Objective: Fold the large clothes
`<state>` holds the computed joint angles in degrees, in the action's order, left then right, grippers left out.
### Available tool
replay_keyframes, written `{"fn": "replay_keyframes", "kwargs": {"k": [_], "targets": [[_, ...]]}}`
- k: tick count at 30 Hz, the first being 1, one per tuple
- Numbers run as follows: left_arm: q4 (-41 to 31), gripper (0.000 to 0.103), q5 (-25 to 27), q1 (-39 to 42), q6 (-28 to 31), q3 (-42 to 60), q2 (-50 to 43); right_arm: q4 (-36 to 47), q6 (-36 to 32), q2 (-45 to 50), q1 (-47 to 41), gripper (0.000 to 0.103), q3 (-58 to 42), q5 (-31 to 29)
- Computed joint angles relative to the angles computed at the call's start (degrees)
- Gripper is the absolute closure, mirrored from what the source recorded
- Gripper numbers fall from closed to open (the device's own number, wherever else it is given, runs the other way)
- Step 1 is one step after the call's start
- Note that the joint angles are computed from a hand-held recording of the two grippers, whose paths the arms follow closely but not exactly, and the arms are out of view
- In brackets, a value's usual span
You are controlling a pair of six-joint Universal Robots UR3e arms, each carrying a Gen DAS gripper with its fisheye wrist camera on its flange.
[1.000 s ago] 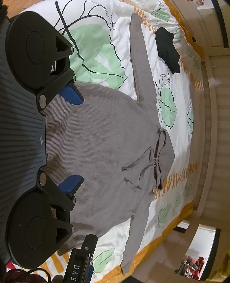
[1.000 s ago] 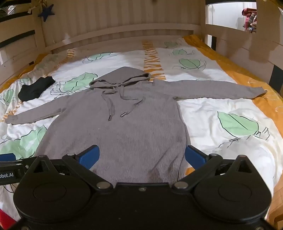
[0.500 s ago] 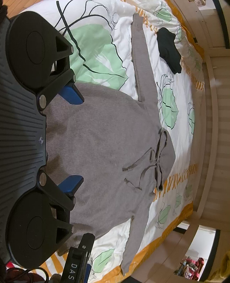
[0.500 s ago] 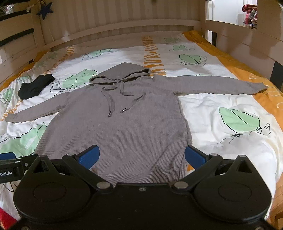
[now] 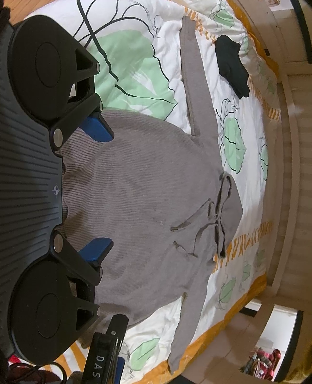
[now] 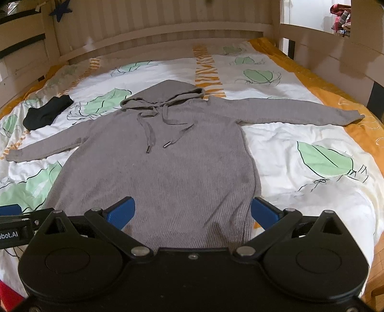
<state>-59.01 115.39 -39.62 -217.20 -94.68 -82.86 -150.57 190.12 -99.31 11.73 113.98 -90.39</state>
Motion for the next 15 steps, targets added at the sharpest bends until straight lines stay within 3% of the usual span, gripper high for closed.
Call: {"fn": "replay_keyframes", "kwargs": {"k": [15], "targets": [[-0.6, 0.016, -0.3, 0.2, 0.3, 0.3, -0.1, 1.0, -0.2, 0.1, 0.0, 0.0, -0.3, -0.1]]}}
